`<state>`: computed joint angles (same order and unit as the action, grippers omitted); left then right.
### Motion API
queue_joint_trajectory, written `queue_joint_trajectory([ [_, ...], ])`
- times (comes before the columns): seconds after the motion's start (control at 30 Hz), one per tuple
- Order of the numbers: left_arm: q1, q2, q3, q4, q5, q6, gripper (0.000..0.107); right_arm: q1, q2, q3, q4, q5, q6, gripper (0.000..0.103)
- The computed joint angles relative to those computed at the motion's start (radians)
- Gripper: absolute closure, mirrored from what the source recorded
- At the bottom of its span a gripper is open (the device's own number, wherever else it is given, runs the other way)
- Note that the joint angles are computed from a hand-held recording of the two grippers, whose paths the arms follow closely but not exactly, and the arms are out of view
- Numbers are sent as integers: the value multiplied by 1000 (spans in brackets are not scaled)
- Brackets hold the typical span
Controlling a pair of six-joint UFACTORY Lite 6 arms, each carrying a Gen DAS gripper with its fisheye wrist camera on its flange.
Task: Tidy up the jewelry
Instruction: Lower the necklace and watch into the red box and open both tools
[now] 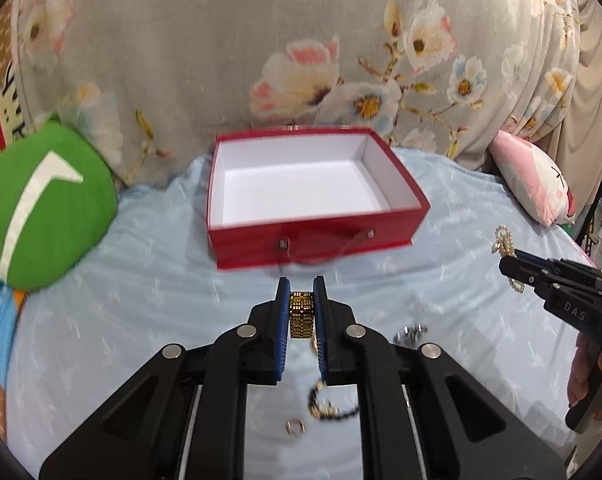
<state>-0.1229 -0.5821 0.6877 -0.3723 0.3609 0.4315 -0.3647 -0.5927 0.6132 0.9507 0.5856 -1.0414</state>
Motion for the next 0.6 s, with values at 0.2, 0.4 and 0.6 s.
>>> queue_joint_trajectory([
  [0.2, -30, 365, 342, 63, -87, -63, 96, 150, 419, 409, 46, -76, -3, 86],
  [0.4, -42, 800, 769, 249, -103, -264, 96, 252, 861, 871, -111, -92, 192, 86],
  [0.6, -36, 1205, 1199, 355, -24, -388, 96, 297, 1266, 1326, -328, -44, 444, 86],
])
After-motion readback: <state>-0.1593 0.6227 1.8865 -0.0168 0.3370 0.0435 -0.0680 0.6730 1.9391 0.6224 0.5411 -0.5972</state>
